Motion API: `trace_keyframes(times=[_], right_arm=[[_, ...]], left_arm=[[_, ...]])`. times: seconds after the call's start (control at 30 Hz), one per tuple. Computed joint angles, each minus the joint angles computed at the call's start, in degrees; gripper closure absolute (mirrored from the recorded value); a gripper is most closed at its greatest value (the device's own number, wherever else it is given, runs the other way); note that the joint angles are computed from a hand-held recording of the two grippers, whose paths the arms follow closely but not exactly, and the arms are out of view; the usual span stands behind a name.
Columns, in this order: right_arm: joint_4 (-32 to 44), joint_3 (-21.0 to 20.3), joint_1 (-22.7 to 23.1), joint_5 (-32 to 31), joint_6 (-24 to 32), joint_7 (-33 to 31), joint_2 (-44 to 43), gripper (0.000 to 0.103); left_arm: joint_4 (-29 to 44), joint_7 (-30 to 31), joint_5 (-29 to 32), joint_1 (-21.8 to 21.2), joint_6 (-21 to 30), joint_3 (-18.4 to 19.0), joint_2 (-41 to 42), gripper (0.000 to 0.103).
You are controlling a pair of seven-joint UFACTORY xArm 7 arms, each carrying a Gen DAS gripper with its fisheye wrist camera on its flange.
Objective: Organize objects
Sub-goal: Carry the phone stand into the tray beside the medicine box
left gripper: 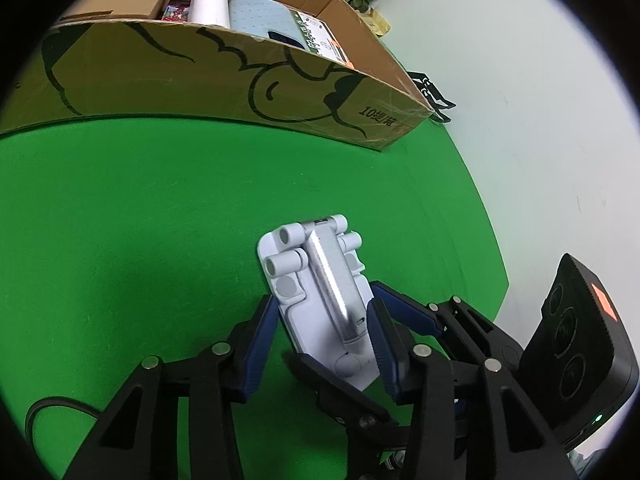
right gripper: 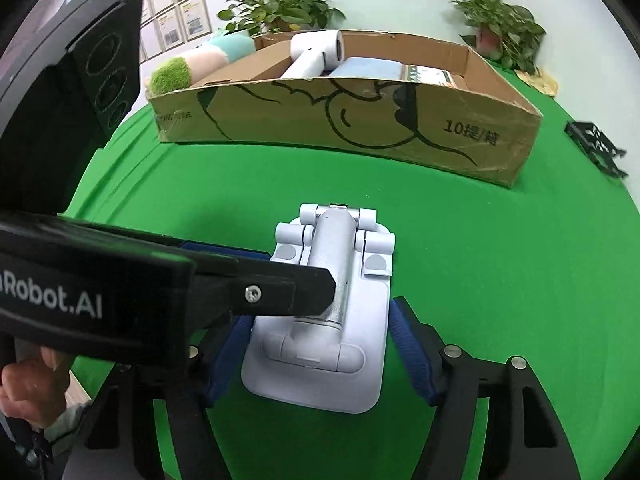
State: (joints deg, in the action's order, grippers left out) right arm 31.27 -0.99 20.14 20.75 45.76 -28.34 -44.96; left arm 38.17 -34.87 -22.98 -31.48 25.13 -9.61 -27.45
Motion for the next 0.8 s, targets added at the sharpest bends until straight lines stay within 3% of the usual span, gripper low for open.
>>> trace_keyframes(times=[0.2, 0.4, 0.63, 0.8], right_arm=[[1.7, -2.5, 0.5, 4.8, 1.7, 2.2, 2.3, 0.037], [2.8, -3.6, -0.4, 8.3, 3.6, 2.3, 3.3, 0.037], [3.7, -2.9, 0.1, 10.6, -0.7, 1.6, 1.9, 0.037], [8.3, -3.2, 1.3, 11.5, -3.9, 0.6, 5.6, 0.038]], left_arm=[[-0.9, 1.0, -2.5, -1.1, -0.4, 1.9, -0.9, 0.063], [0.5, 0.6, 0.3, 0.9, 1.6, 0.7, -1.5, 0.068], [3.0, 0.7, 4.7, 3.6, 2.4, -0.2, -4.6, 0.071], [8.0, 2.6, 7.5, 5.5, 3.9, 0.7, -3.2, 0.088]])
